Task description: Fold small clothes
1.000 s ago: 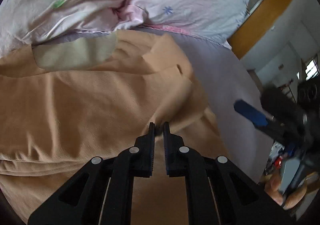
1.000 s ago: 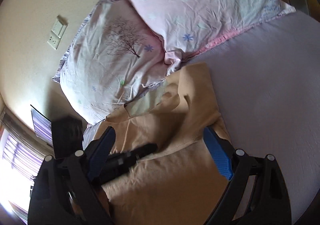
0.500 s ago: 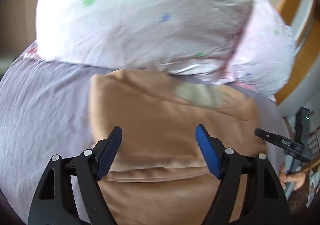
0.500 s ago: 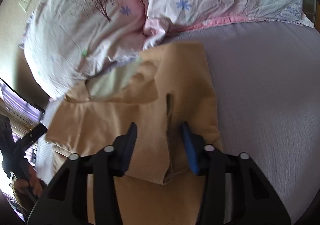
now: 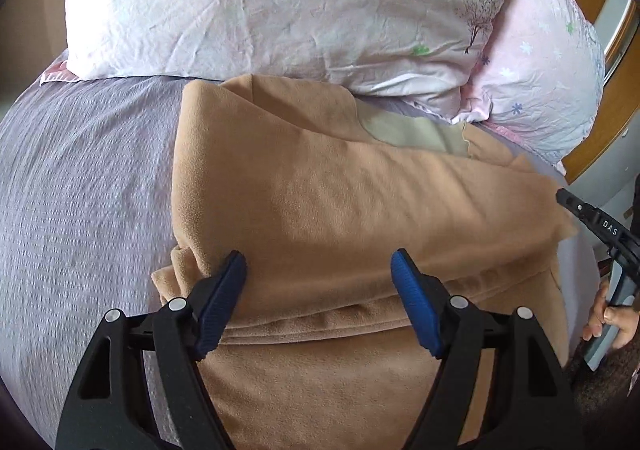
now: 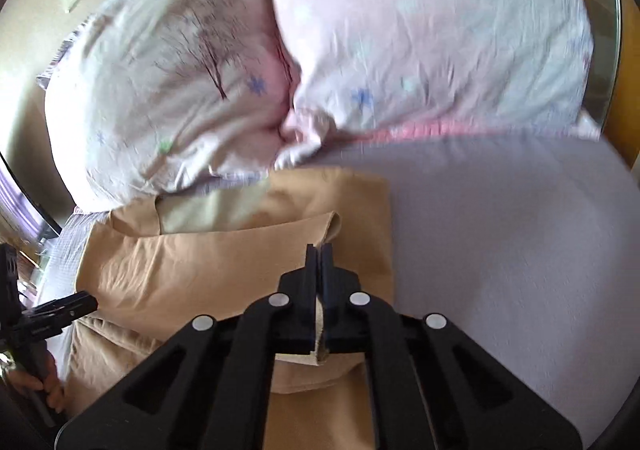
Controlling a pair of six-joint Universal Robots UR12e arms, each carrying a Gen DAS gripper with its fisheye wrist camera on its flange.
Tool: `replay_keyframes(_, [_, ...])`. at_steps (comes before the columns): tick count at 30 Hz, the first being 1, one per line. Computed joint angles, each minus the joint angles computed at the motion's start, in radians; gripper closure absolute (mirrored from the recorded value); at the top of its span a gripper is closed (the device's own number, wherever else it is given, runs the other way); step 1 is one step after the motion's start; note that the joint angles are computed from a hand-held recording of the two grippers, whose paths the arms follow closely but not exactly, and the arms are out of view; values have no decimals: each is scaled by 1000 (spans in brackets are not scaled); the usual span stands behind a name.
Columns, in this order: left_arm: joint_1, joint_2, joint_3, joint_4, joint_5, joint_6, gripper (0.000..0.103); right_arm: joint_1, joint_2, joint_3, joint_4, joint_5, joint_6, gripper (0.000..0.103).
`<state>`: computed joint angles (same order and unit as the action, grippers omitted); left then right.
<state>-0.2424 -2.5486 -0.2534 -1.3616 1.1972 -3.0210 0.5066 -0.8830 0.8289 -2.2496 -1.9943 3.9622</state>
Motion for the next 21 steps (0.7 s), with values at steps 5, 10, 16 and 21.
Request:
replay_keyframes(5, [-6,1,-6,12,21,15,23,-25,1,1,85,100,45,63])
replay_keyframes(10, [-9,37,-79,58,37,36,22,-16,11,-4,117,52,50,99])
replay_keyframes(16, [46,244,-429,225,-110,69,22,21,-90,155,25,-130,122,67])
replay_keyframes(21, [135,482,-813,397,-305,198,1,58,-261,481,-489,98,-29,21])
